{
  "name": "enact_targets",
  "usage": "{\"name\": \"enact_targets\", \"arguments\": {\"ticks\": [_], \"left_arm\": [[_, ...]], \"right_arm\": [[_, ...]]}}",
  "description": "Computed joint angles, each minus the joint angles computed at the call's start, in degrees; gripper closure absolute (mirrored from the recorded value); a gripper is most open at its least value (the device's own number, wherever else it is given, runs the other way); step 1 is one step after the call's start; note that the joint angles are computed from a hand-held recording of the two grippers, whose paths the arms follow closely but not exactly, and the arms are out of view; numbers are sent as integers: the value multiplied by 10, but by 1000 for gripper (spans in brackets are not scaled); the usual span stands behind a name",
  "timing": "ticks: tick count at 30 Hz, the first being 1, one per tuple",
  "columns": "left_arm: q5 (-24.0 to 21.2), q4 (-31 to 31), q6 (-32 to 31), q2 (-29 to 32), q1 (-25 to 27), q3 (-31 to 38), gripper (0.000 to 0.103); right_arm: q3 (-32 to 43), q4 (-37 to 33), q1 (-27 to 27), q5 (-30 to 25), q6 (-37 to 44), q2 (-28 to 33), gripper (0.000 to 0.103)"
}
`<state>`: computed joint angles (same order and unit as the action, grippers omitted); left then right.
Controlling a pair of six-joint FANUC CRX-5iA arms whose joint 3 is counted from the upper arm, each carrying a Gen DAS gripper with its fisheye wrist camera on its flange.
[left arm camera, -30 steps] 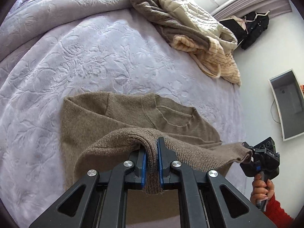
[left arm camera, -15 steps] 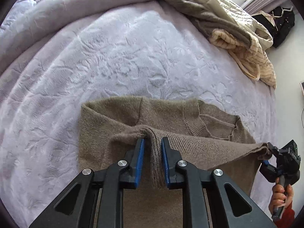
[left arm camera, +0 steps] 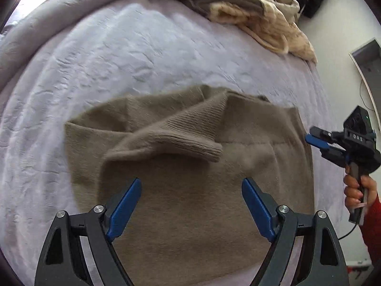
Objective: Fold small clothes
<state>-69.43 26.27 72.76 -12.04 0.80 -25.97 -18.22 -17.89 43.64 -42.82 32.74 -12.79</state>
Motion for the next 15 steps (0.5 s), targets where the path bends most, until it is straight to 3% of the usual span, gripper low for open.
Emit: {"name": "enact_targets", "arguments": {"ticks": [5, 9, 13, 15], "left_arm": [[67, -25, 67, 50, -47, 18, 17], [120, -32, 139, 61, -27, 23, 17], [127, -53, 176, 69, -10, 33, 17], [117, -110, 218, 72, -22, 59, 17]], "right_arm": [[13, 24, -6, -25, -13, 38, 73], [-10, 76, -9, -20, -65, 24, 73], [-36, 90, -24, -13, -97, -1, 73], [-43, 122, -17, -31, -125, -10, 68]]}}
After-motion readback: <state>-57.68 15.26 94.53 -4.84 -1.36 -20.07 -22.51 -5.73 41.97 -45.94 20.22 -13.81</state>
